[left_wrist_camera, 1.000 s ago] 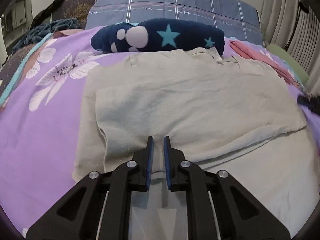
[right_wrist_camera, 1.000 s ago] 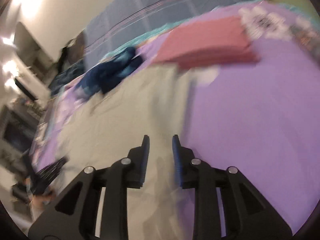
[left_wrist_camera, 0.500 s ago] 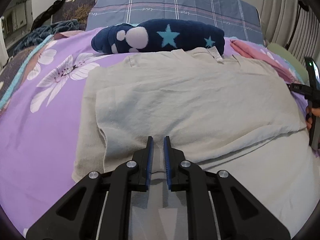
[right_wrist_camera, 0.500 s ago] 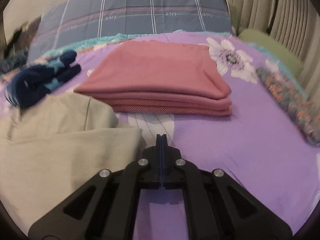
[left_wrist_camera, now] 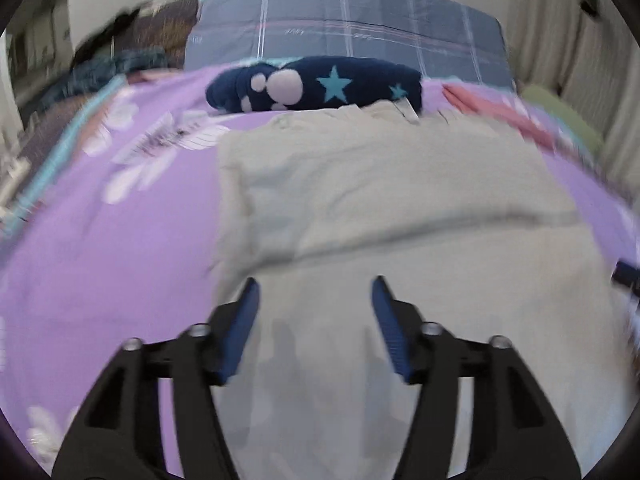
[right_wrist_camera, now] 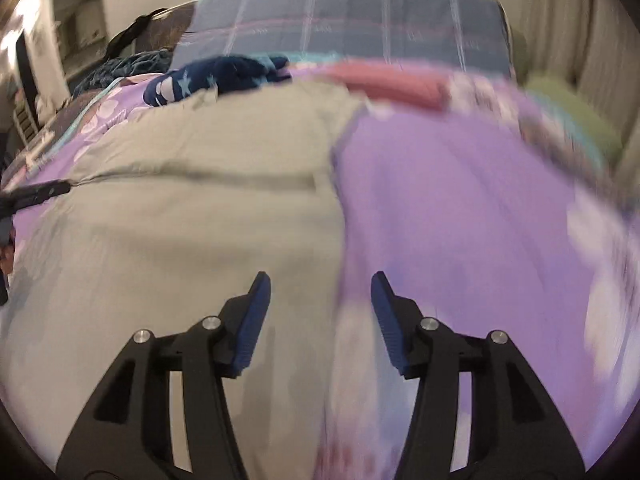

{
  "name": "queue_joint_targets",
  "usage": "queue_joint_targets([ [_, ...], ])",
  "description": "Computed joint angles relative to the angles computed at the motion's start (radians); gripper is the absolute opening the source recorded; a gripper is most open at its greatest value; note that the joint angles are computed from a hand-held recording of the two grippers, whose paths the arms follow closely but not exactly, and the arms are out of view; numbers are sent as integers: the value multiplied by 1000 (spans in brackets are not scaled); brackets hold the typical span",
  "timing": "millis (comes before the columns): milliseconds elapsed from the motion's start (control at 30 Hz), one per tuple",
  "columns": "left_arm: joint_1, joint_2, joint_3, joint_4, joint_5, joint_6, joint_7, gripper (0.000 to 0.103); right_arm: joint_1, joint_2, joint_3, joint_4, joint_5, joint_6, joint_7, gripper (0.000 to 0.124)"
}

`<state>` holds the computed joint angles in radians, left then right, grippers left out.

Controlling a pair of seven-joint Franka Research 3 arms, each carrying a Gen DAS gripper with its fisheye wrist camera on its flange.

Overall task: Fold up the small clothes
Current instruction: 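Smooth the folded shirt strip with both open grippers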

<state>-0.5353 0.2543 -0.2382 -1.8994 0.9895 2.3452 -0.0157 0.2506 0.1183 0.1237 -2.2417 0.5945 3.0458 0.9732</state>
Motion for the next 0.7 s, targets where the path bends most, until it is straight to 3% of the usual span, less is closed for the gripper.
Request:
queue_joint_targets([
  [100,-28,-93,-42,-119,-60,-92,-1,68,-63,-63,42,-57,352,-60,-214,50],
  [200,-14,-189,-73,-274,-117,16,-105,68,-57,-141,5,-104,642,-173,-436,44],
  [300,-7,-264,-101,-400,-37,138,-280,68,-29,-194,-44,-157,682,-251,-476,42],
  [400,1,-313,-132,-468,37,218,-377,68,-22,-248,-97,-214,672,-361,-469,37],
  [500,9,-336,-154,-504,87,280,-425,68,-31,-293,-138,-262,644,-490,-463,35],
  [700,18,-389,-171,-561,59,407,-422,63,-50,-357,-176,-327,633,-597,-445,34],
])
